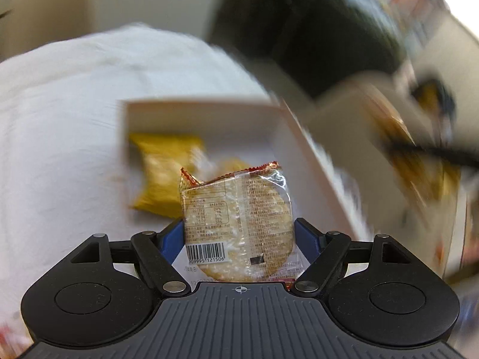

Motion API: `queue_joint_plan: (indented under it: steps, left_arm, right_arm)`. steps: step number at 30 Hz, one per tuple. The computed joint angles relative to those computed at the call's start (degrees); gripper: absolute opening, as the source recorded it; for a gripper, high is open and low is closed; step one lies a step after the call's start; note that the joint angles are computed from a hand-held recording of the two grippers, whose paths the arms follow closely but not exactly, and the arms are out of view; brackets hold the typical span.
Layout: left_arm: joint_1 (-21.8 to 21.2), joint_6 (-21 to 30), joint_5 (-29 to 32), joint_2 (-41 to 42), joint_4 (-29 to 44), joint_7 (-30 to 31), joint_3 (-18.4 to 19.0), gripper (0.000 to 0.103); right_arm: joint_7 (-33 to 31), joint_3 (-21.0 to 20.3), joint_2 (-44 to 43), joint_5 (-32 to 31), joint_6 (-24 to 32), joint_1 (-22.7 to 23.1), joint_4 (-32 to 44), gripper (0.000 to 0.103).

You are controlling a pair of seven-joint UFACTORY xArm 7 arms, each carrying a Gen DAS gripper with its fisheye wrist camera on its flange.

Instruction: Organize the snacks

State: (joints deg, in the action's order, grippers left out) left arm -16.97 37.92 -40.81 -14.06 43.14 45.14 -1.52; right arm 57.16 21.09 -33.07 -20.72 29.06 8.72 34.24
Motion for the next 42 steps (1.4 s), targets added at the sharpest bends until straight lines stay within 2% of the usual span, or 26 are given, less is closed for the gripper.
queue_joint_plan:
  steps: [1, 3, 4, 6, 7, 8, 9, 10, 11, 14, 17, 20, 24, 27, 29, 31, 33, 36, 39, 42]
  left_arm:
    - [0.94, -2.27, 0.68, 0.12, -0.66, 2.05, -2.49, 0.084]
    - [-2.29, -9.12, 2.49, -0.47, -3.15, 5.80, -2.42, 0.084]
    - [-3.35, -12.13, 1.54, -0.71, -4.01, 7.55, -2.24, 0.084]
    - [-4.85, -17.65, -1.30, -1.09, -5.08, 7.54, -1.42, 0.082]
    - [-5.44, -18.15, -2.99, -1.35, -5.08, 7.23, -0.30, 0.081]
    - [-5.85, -16.83, -5.37, -1.48, -4.51, 6.87, 1.41, 0.081]
    - [-5.62, -14.23, -7.08, -1.77, -3.96, 6.16, 2.86, 0.081]
    - [-4.85, -10.75, -8.65, -1.71, -3.04, 5.04, 4.31, 0.081]
    - [-3.72, -7.79, -9.18, -1.76, -2.39, 3.58, 4.89, 0.081]
    - [0.35, 2.13, -9.62, -2.49, -1.09, -0.12, 6.56, 0.079]
    - [4.55, 6.64, -13.40, -7.53, -4.45, 0.18, 9.09, 0.077]
    - [10.09, 7.66, -10.62, -13.80, -8.63, -2.64, 11.03, 0.077]
    - [19.95, 4.46, 0.90, -20.69, -13.07, -10.95, 12.61, 0.077]
    - [25.42, 3.98, 6.73, -24.12, -15.40, -13.69, 17.16, 0.077]
    - [27.47, 5.21, 8.97, -25.09, -16.23, -14.00, 20.04, 0.077]
    - [29.22, 7.29, 10.75, -25.55, -16.83, -13.28, 22.62, 0.077]
    - [30.72, 8.87, 11.32, -26.54, -18.02, -12.68, 24.28, 0.077]
    - [32.94, 11.20, 11.22, -27.26, -19.73, -11.37, 26.75, 0.076]
    - [36.43, 15.08, 12.28, -30.10, -20.96, -11.21, 27.71, 0.076]
    - [37.71, 17.62, 12.70, -30.98, -21.10, -10.23, 28.27, 0.074]
  right_arm:
    - [-0.69, -0.80, 5.04, 0.07, -2.41, -0.88, 2.14, 0.035]
    - [-6.63, -5.74, 13.76, 4.71, -6.00, 1.62, 6.08, 0.038]
    - [-9.60, -8.65, 17.38, 7.65, -5.98, 3.58, 8.28, 0.039]
    - [-8.63, -8.78, 20.63, 7.48, -5.18, 2.53, 10.84, 0.039]
    - [-6.84, -8.33, 20.50, 5.38, -5.41, 1.77, 10.73, 0.041]
    - [-6.14, -8.31, 19.39, 4.28, -5.87, 1.60, 9.81, 0.048]
    - [-5.56, -8.25, 18.21, 3.35, -6.68, 1.35, 8.70, 0.053]
    - [-4.74, -7.96, 16.62, 2.27, -7.26, 0.87, 7.36, 0.062]
    - [-4.14, -7.56, 15.14, 1.23, -7.22, 0.27, 6.31, 0.065]
    - [-1.28, -4.70, 12.63, -2.74, -4.57, -1.85, 5.06, 0.065]
    - [1.63, -2.67, 9.43, -4.14, -2.17, -1.45, 3.28, 0.065]
    - [4.30, 1.14, 6.97, -6.24, 0.11, -0.36, 2.69, 0.067]
    - [8.83, 7.91, 7.76, -11.86, 4.21, 1.39, 5.50, 0.075]
    - [12.86, 10.27, 12.35, -14.87, 1.99, 3.88, 8.48, 0.084]
    - [12.86, 9.47, 17.45, -13.30, -0.72, 6.90, 10.98, 0.085]
    - [8.90, 7.37, 24.21, -8.41, -3.98, 11.05, 14.36, 0.085]
    - [7.52, 6.81, 30.49, -7.46, -4.44, 13.60, 18.97, 0.085]
    - [10.24, 6.18, 39.83, -14.32, -0.47, 17.37, 27.95, 0.085]
    - [10.45, 4.06, 46.77, -17.25, 4.92, 21.86, 35.56, 0.085]
    - [10.82, 1.08, 51.45, -20.46, 8.32, 26.28, 40.63, 0.085]
